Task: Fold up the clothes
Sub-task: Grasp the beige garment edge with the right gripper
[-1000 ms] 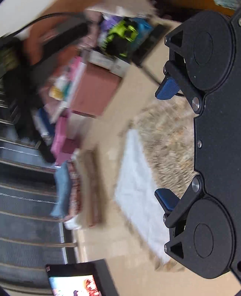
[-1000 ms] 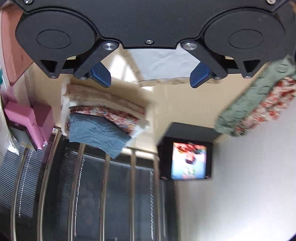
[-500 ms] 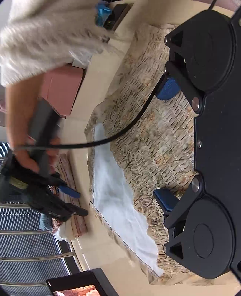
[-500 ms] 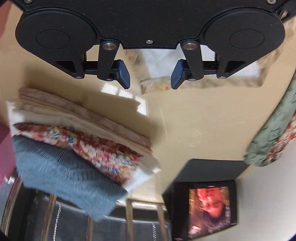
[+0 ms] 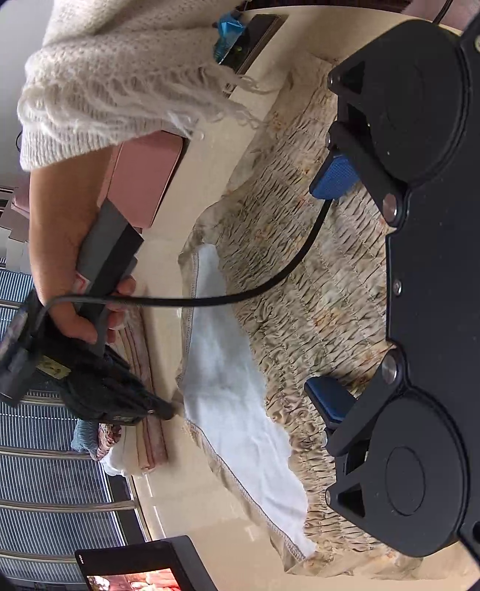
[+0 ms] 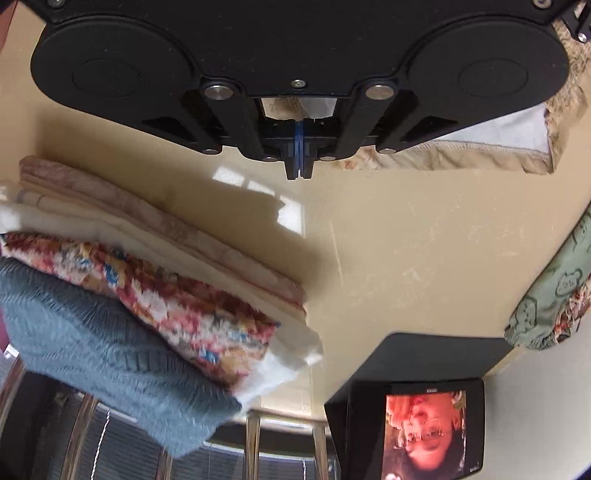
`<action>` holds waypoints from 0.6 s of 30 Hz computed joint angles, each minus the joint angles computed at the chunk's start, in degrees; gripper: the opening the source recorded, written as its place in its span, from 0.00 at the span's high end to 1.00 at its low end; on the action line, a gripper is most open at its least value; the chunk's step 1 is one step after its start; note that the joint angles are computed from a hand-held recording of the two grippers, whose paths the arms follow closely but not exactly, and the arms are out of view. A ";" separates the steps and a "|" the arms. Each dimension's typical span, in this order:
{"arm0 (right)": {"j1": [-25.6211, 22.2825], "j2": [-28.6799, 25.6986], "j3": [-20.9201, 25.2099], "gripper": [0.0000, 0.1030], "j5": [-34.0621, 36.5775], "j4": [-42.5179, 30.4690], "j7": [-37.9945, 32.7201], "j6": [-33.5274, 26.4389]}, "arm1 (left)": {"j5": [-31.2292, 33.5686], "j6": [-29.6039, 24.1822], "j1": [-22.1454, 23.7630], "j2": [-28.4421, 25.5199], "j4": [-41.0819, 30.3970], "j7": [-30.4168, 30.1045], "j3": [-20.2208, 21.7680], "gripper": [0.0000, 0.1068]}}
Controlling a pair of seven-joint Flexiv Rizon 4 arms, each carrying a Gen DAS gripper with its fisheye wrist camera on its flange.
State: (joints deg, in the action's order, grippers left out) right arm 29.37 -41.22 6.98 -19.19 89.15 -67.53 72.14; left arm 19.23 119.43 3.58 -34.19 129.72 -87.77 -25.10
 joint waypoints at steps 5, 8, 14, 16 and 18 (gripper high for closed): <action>1.51 5.31 -2.21 1.00 -1.91 7.61 1.04 9.20 | 0.73 0.19 1.30 -0.39 0.04 -0.62 -1.13 0.04; 3.15 10.27 -3.93 1.00 -3.96 14.85 1.10 15.31 | 1.37 2.13 3.29 -1.74 0.22 -2.72 -2.89 0.04; -0.94 18.21 2.81 1.00 -4.01 25.98 -4.45 23.17 | 5.40 9.56 5.94 -0.49 2.74 -8.77 -2.68 0.04; -1.22 19.80 4.31 1.00 -3.39 28.73 -5.69 24.07 | 6.30 9.97 6.96 1.94 4.56 -11.91 -2.44 0.04; -3.11 20.21 7.74 1.00 -2.23 30.37 -6.85 24.13 | 9.58 10.25 10.10 3.48 6.24 -15.49 -3.85 0.04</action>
State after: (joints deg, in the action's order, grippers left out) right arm 26.26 -21.01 14.72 -21.42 119.52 -74.38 96.27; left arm 28.81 129.68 13.68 -30.72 135.97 -103.27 -28.95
